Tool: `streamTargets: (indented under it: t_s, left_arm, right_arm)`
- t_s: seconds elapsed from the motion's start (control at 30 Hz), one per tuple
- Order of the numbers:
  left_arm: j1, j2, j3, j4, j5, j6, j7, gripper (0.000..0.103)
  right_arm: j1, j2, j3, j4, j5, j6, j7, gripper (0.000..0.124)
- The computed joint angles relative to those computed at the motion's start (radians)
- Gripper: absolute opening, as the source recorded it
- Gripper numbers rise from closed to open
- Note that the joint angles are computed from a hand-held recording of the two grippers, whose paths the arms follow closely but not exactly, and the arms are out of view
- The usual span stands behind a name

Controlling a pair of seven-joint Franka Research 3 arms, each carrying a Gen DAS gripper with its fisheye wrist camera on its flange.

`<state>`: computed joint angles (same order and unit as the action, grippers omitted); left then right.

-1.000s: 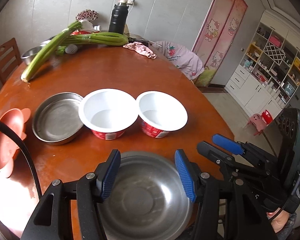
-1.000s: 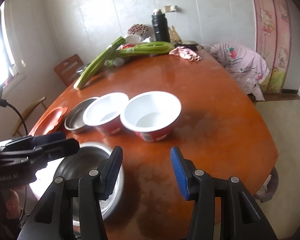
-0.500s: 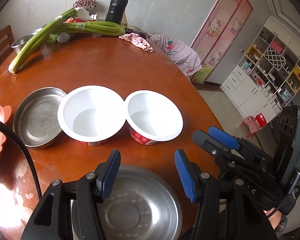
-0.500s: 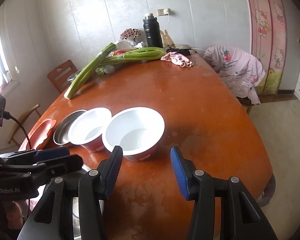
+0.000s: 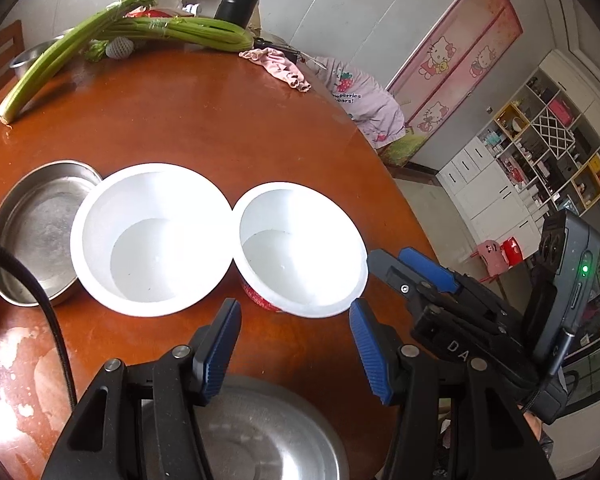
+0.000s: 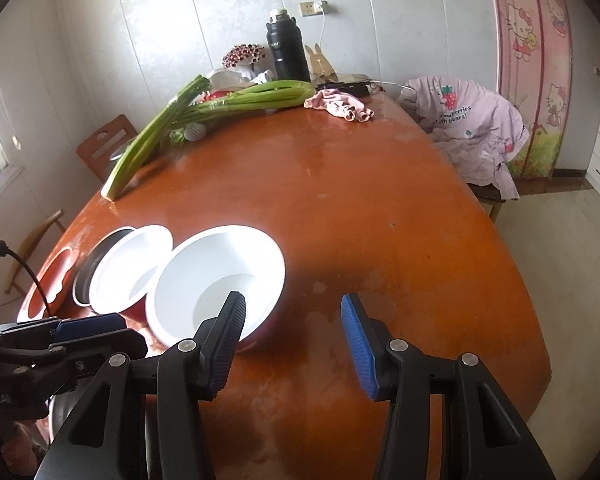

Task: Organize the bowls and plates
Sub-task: 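Release the steel bowl and move the right tool to a red-printed white bowl, then grip the white bowl rim with the right tool and lift it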

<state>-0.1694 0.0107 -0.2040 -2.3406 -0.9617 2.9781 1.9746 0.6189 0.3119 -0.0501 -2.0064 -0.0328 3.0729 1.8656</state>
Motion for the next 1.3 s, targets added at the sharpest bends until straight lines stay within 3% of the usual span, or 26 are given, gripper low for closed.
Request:
streamTargets:
  t_s: [0.07,0.43,0.5,0.57,0.67,1.0,1.3]
  left_arm:
    - [0.002,0.007,0.000,0.008,0.002,-0.005,0.001,0.056]
    - [0.040,0.056,-0.017,0.054,-0.069,-0.041,0.042,0.055]
    - [0.046,0.067,-0.021,0.062,-0.055,-0.045,0.029,0.053]
    - [0.058,0.076,-0.028,0.070,-0.065,-0.048,0.028,0.053]
    - [0.071,0.090,-0.038,0.084,-0.085,-0.060,0.047,0.053]
    - [0.092,0.124,-0.058,0.110,-0.018,-0.057,-0.009,0.053]
    - [0.107,0.131,-0.077,0.107,0.037,-0.038,-0.042,0.053]
  right_arm:
    - [-0.039,0.020,0.041,0.026,0.029,-0.013,-0.040,0.052]
    - [-0.115,0.121,0.136,0.152,0.135,-0.104,-0.195,0.052]
    - [-0.143,0.127,0.177,0.155,0.178,-0.108,-0.248,0.051]
    - [-0.111,0.129,0.143,0.155,0.168,-0.111,-0.241,0.049]
    - [-0.163,0.132,0.210,0.152,0.229,-0.119,-0.322,0.049]
    - [-0.199,0.123,0.281,0.138,0.366,-0.126,-0.479,0.049]
    - [-0.163,0.098,0.253,0.112,0.408,-0.121,-0.493,0.049]
